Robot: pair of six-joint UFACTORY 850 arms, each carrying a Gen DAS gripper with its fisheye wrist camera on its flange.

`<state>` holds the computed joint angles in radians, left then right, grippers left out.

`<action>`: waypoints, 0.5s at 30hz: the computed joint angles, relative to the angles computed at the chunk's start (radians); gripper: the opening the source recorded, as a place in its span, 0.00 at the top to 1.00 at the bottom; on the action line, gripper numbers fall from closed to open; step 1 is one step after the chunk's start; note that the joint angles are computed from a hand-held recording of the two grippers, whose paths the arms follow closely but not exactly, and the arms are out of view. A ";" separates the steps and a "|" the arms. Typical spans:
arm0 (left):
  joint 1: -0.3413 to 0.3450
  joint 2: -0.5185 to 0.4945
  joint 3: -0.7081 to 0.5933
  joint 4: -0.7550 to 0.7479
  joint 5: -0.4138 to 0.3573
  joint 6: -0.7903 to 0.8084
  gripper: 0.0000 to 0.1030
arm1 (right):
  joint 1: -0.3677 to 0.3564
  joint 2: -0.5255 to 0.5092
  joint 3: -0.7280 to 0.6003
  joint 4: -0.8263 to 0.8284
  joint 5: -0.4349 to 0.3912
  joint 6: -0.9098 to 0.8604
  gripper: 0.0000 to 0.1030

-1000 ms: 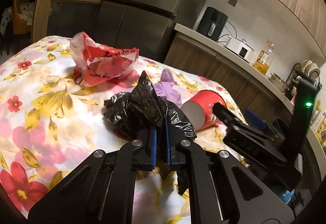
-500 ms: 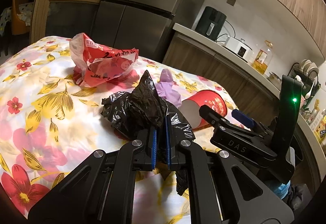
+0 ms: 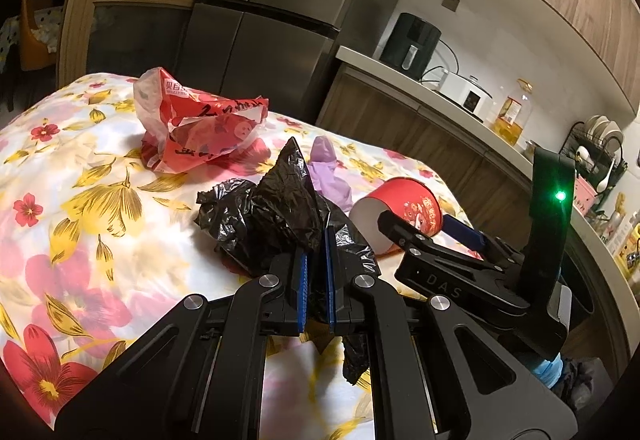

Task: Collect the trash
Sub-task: 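Grasp the black plastic bag with the left tool while the right tool grasps the red cup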

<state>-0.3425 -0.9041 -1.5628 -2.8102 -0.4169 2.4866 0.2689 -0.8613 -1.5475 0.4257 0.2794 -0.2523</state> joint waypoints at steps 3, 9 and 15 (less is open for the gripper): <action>-0.001 0.003 0.005 -0.003 -0.006 0.007 0.94 | 0.001 0.009 0.016 -0.045 0.025 0.042 0.17; -0.002 0.014 0.018 -0.016 -0.016 0.024 0.95 | 0.002 0.035 0.056 -0.067 0.073 0.075 0.18; -0.006 0.031 0.037 -0.031 -0.023 0.044 0.96 | 0.002 0.061 0.094 -0.060 0.108 0.086 0.19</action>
<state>-0.3483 -0.8730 -1.5261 -2.8415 -0.4402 2.5306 0.2705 -0.8002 -1.4536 0.3655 0.3870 -0.1661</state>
